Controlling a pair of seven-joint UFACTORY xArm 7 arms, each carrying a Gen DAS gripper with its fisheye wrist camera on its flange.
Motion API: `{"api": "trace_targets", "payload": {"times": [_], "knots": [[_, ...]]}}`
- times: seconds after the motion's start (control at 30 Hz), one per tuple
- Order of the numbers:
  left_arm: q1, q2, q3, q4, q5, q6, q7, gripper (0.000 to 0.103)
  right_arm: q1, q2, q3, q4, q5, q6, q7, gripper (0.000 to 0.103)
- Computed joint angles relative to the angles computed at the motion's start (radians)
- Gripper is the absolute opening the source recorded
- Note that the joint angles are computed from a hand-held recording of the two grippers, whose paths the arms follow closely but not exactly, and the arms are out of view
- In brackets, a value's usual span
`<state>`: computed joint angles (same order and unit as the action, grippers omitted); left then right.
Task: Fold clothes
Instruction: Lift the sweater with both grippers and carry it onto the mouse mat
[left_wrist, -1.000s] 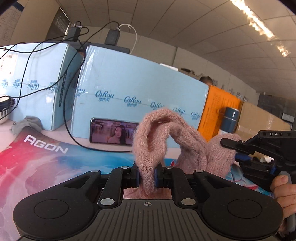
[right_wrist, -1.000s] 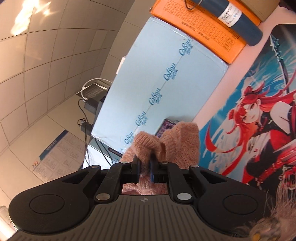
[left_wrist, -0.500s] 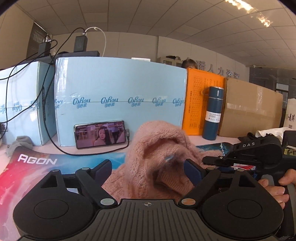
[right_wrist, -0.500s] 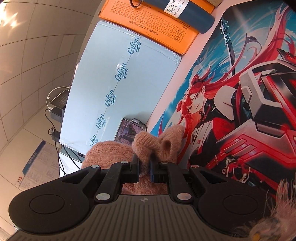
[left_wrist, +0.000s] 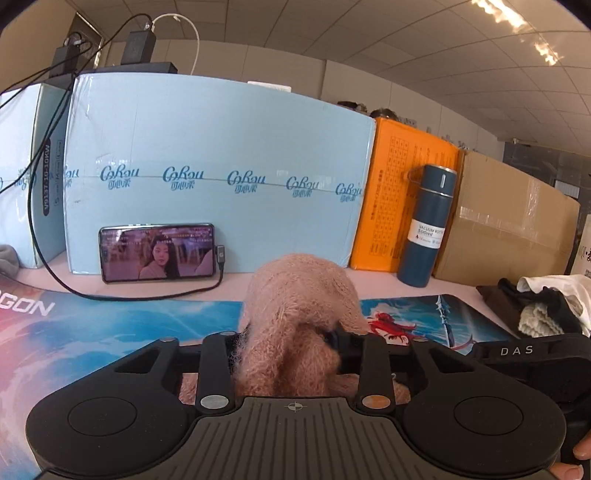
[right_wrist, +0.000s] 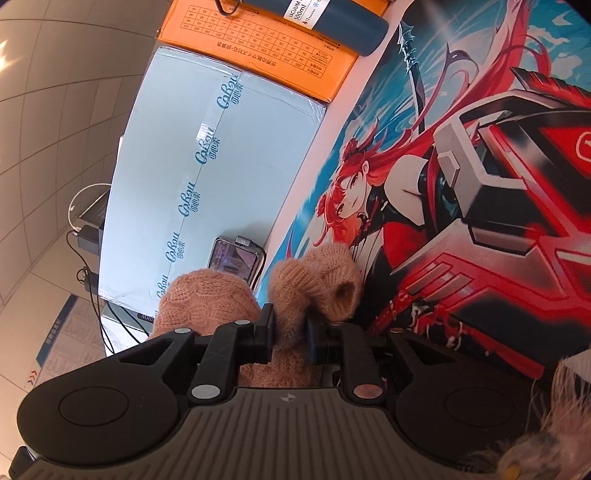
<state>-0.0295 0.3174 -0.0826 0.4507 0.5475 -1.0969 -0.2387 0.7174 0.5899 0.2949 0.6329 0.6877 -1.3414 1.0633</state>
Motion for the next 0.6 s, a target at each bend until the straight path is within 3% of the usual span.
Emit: {"api": "trace_targets", "payload": {"times": [0.17,0.23,0.3,0.33,0.37,0.47,0.6], "knots": [[0.060,0.008,0.023,-0.016,0.085,-0.057,-0.057,0.023,0.009,0.006,-0.013,0.013,-0.035,-0.023,-0.046,0.048],[0.079,0.006,0.033,-0.026,0.109,-0.083,-0.068,0.023,0.017,-0.007,-0.011,0.026,-0.015,0.008,-0.108,0.050],[0.093,0.003,0.041,-0.038,0.121,-0.113,-0.070,0.023,0.032,-0.033,-0.004,0.047,0.049,0.087,-0.199,0.040],[0.099,0.004,0.045,-0.040,0.122,-0.131,-0.067,0.022,0.043,-0.048,0.000,0.066,0.111,0.144,-0.261,0.023],[0.104,0.005,0.048,-0.041,0.122,-0.150,-0.063,0.022,0.060,-0.064,0.001,0.092,0.191,0.199,-0.334,0.018],[0.115,-0.005,0.058,-0.040,0.105,-0.183,-0.055,0.021,0.094,-0.086,-0.007,0.150,0.331,0.235,-0.483,0.013],[0.122,-0.024,0.065,-0.025,0.059,-0.211,-0.057,0.020,0.107,-0.097,-0.026,0.199,0.384,0.145,-0.621,0.011]]}}
